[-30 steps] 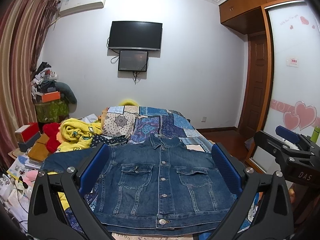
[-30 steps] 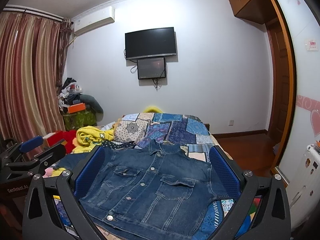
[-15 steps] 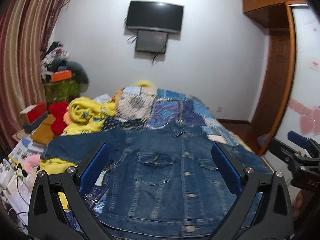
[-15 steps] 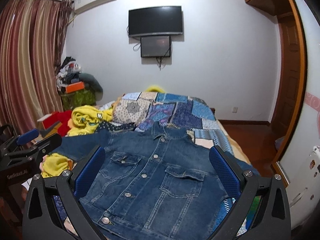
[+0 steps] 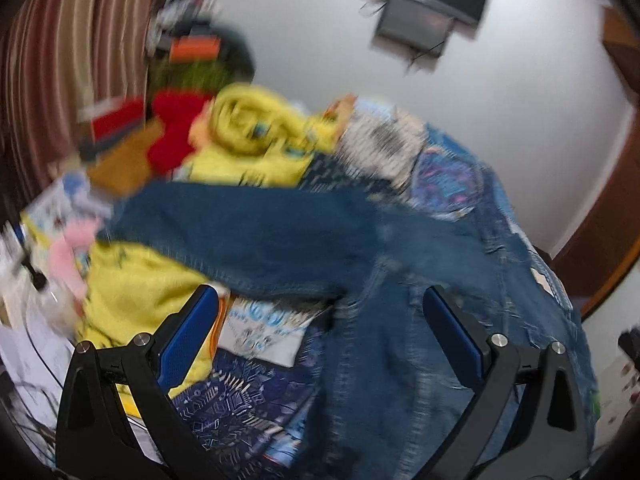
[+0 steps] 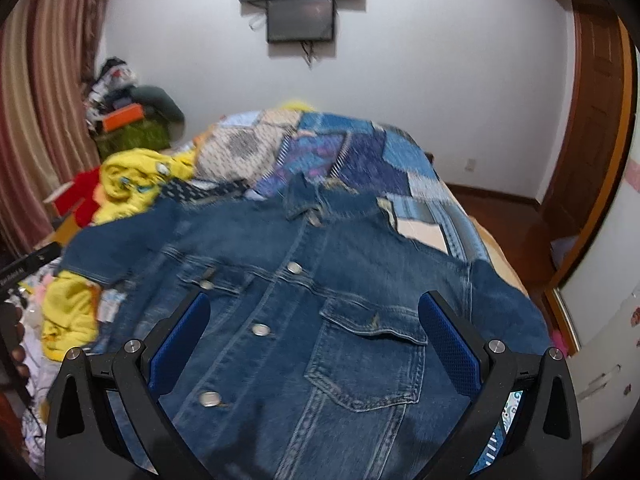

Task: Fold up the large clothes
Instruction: 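Reach down and grasp the denim jacket sleeve cuff with the left tool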

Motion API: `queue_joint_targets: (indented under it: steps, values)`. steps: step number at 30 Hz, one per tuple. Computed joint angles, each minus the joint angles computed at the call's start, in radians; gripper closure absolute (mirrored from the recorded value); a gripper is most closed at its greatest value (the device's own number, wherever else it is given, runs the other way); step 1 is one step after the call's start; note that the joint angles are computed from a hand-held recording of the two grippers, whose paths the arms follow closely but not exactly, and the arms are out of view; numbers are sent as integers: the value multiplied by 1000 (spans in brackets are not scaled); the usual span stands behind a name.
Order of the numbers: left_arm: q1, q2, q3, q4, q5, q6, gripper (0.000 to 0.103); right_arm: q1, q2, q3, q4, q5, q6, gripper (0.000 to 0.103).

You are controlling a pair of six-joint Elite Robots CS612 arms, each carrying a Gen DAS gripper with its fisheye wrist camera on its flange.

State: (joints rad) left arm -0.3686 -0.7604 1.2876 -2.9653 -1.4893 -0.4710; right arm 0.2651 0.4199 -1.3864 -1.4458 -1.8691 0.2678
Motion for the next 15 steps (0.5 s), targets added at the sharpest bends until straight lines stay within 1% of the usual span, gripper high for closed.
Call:
queue_joint_targets:
  steps: [1,4,5,6,8,9,11,12,15]
  values:
    - [11,14,-18,22,-29,-20,0,-4,-1,5,14,2,5,0]
    - [56,71,-95,109,-152,-78,0,-13,-6,19,41,24,10,0]
    - [63,78,-103,129,-169,-87,0,-17,-7,24,48,33,12,0]
    - [75,100,-131,151,-200,-100,0,-20,-8,27,53,38,16,0]
    - [85,125,-168,190,-233,-118,1,-26,-10,36,63,52,28,0]
    - [94,147,-196,209,-270,-128,2,-30,-13,43,72,64,38,0]
    - [106,179,-240,243,-329,-157,14,-38,-18,53,89,92,56,0]
    - [116,201,-270,256,-379,-172,16,-43,-19,55,94,111,67,0]
    - [127,239,-314,256,-430,-222,18,-54,-21,63,102,148,100,0]
